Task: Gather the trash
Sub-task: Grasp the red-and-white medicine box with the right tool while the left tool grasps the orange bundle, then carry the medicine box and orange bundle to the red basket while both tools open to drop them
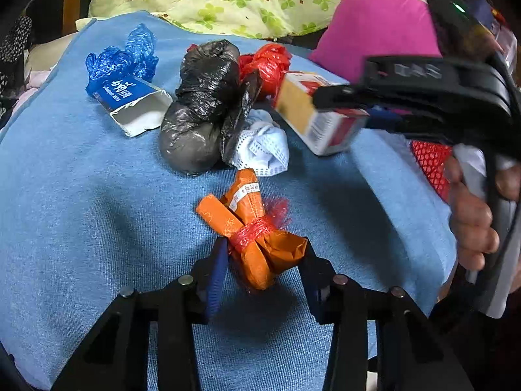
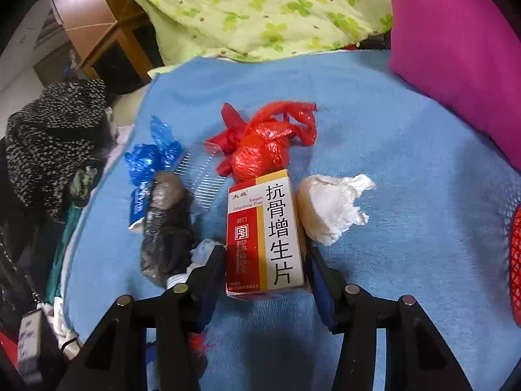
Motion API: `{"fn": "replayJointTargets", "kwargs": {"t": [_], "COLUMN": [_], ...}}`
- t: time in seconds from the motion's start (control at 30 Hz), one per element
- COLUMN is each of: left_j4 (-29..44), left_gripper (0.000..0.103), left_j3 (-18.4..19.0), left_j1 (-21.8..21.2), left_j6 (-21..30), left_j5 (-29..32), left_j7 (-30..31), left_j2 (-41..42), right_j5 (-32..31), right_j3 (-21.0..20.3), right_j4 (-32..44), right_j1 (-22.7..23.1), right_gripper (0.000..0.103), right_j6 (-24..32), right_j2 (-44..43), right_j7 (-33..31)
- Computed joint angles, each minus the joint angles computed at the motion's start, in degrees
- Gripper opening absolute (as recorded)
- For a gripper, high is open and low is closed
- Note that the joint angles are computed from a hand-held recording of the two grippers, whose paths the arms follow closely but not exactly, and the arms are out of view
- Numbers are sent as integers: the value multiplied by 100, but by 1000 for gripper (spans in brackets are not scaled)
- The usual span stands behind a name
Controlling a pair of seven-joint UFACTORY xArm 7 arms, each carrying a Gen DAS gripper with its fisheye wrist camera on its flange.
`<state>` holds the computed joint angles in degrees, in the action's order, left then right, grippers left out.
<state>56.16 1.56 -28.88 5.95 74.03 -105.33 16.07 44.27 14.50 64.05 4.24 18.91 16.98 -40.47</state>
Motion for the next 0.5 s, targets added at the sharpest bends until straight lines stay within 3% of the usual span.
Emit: {"fn": "replayJointTargets", "kwargs": {"t": [0.17, 0.3, 0.4, 0.5], "left_j4": [-158, -371, -390, 64], "left_gripper": [43, 43, 43, 43], "left_j3": [-55, -412, -754, -1043], "left_j1": [20, 6, 31, 104], "left_j6": [136, 763, 1102, 1189], "left_j5": [793, 1366, 1358, 901], "left_j7": [-739, -991, -796, -66], "left_j2": [-324, -784, -1076, -980], "right_j5": [1384, 3000, 3928, 4713], "right_j3": [89, -195, -602, -1114], "right_j4": [-416, -782, -986, -1187], "right_j1": [-415, -614, -659, -722], "right_gripper": [53, 53, 53, 53], "right_j6": [407, 869, 1215, 1451], "right_j2": [-664, -1379, -1808, -2236], "right_j7": [-1302, -2787, -3506, -4002]}}
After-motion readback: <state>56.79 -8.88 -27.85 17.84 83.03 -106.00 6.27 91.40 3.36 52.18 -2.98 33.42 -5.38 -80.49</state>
